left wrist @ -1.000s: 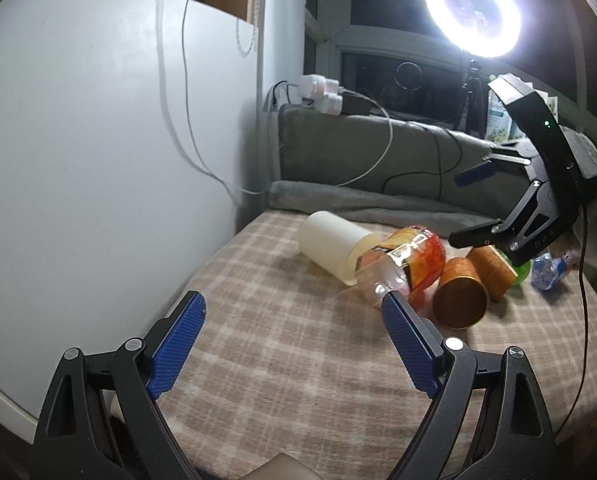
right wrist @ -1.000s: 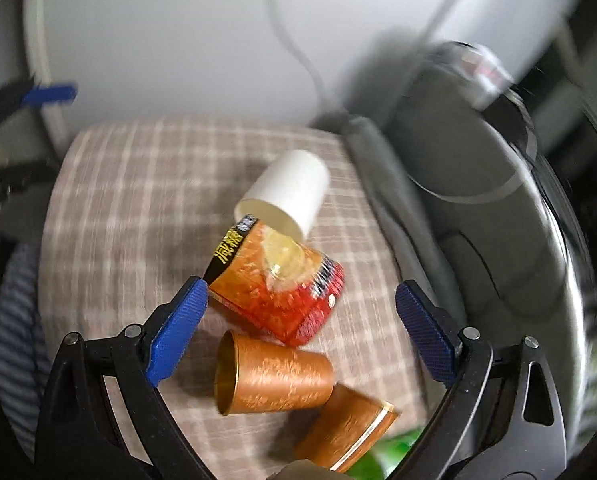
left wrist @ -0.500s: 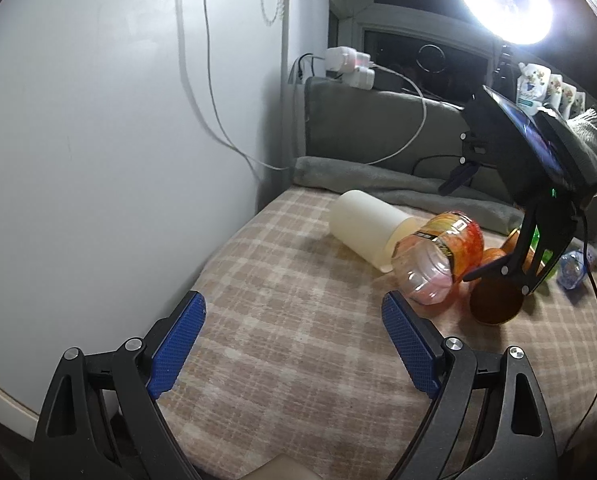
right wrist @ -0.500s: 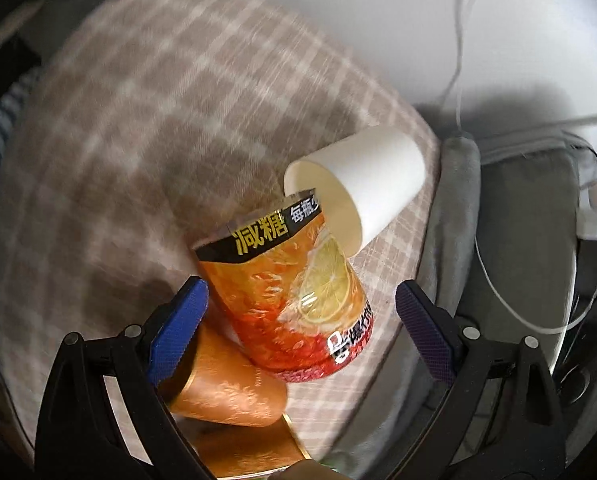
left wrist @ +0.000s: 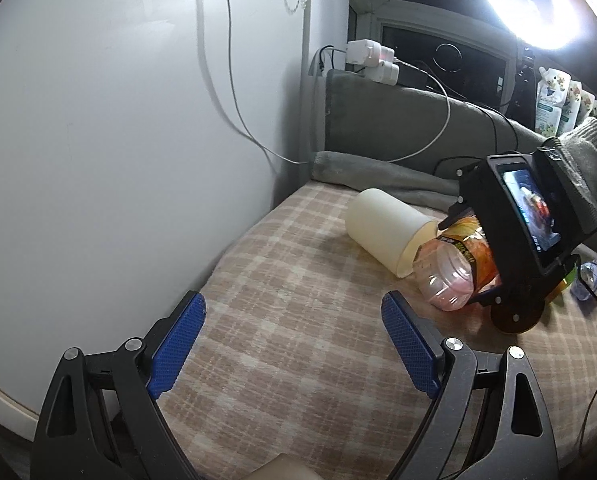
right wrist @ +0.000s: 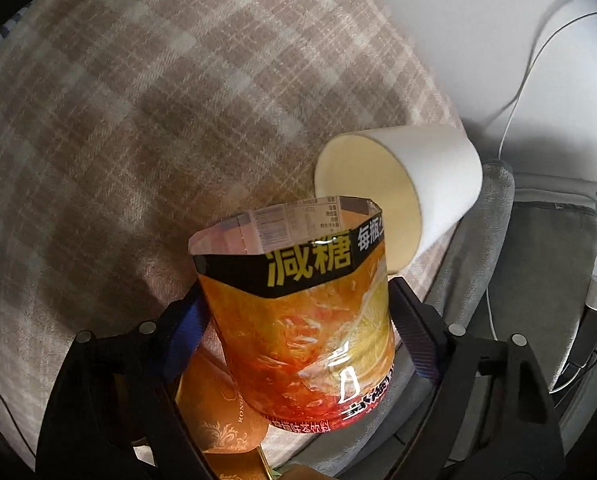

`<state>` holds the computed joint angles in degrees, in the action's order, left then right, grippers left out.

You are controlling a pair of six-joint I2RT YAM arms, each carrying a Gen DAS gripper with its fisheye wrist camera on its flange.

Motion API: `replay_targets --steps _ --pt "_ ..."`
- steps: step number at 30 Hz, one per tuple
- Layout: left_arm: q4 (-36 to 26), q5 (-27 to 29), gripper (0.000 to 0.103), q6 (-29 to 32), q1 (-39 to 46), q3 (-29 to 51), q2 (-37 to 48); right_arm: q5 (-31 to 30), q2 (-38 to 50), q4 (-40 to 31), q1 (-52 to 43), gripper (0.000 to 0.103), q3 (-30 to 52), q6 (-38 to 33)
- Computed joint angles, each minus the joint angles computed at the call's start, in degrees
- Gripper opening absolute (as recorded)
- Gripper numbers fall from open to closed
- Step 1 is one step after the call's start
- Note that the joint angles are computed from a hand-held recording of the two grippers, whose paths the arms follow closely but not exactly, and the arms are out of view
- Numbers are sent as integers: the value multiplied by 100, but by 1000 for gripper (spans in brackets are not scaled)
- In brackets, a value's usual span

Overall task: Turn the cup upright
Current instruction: 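Lift the cup with the right gripper, turning its opening upward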

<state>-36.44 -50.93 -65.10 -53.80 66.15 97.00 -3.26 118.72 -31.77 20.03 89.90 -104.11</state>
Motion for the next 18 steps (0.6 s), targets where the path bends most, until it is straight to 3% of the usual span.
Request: replay_targets --steps 8,12,18 --pt "56 -96 90 -19 -58 -51 -63 -451 -300 -444 -164 86 311 413" --pt "-65 -195 90 -125 -162 -23 -109 -723 -614 -391 -288 86 64 664" --pt "-415 -394 90 -364 -384 144 -107 -1145 -731 -402 -325 86 263 1430"
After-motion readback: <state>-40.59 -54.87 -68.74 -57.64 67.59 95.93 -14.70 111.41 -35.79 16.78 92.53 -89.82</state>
